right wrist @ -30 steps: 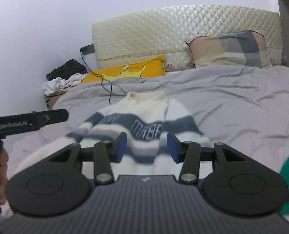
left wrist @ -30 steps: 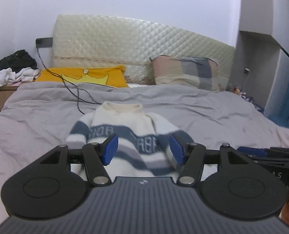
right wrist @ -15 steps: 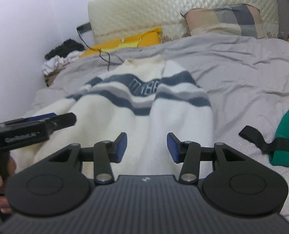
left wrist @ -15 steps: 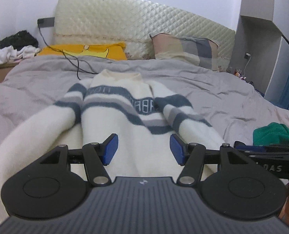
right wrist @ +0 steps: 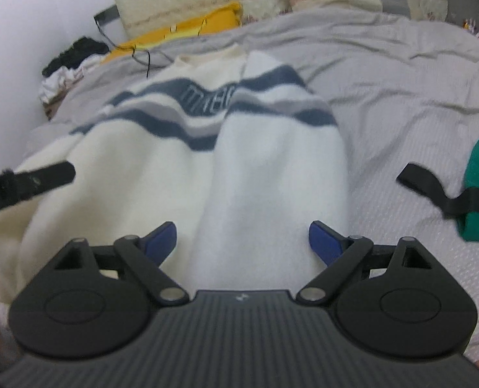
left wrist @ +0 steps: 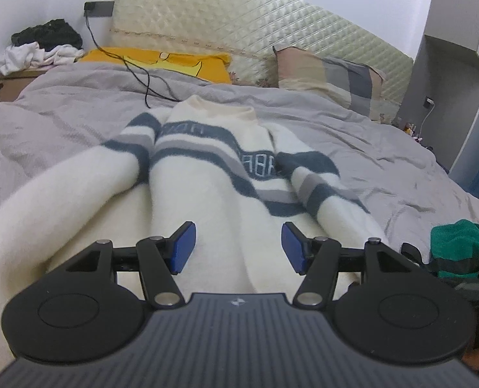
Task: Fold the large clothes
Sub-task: 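Grasp a sweater sleeve cuff with the right gripper and lift it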
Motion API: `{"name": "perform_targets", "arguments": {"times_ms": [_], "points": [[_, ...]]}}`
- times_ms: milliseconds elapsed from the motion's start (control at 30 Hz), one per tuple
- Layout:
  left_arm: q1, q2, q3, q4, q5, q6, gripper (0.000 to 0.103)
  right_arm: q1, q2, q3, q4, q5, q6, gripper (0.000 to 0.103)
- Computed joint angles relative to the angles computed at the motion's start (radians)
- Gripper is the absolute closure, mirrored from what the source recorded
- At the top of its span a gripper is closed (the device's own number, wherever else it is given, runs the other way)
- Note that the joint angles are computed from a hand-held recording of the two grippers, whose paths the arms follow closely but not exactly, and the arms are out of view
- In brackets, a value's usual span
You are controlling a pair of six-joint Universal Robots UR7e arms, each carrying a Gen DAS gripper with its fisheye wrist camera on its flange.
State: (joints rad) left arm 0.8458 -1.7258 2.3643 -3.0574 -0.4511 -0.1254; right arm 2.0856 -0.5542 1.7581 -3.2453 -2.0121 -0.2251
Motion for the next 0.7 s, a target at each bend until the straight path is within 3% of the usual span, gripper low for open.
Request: {"name": "perform_targets", "arguments": {"times_ms": [167, 200, 233, 300, 433, 533, 700], "points": [[0.011, 0.014, -0.003, -0.011, 0.001, -0.018, 0.038, -0.013, 0.011, -0.009, -0.006, -0.023, 0.022, 0.014], [0.012, 0.016, -0.004, -0.013, 0.003, -0.019, 0.038, -0.015, 0.01, -0.007, -0.016, -0.03, 0.034, 0.024], [0.011, 0.016, -0.002, -0.016, 0.006, -0.021, 0.038, -0.016, 0.008, -0.005, -0.025, -0.047, 0.053, 0.04], [0.011, 0.016, 0.001, -0.019, 0.008, -0.028, 0.038, -0.018, 0.004, 0.004, -0.041, -0.063, 0.084, 0.056], [0.016, 0.014, -0.001, -0.004, 0.013, -0.057, 0.038, -0.025, -0.008, 0.019, -0.067, -0.056, 0.11, 0.077], [0.017, 0.01, 0.001, 0.0, 0.015, -0.07, 0.038, -0.027, -0.015, 0.024, -0.079, -0.058, 0.122, 0.086], [0.024, 0.009, -0.002, 0.022, 0.01, -0.095, 0.038, -0.028, -0.031, 0.027, -0.103, -0.039, 0.126, 0.088]]}}
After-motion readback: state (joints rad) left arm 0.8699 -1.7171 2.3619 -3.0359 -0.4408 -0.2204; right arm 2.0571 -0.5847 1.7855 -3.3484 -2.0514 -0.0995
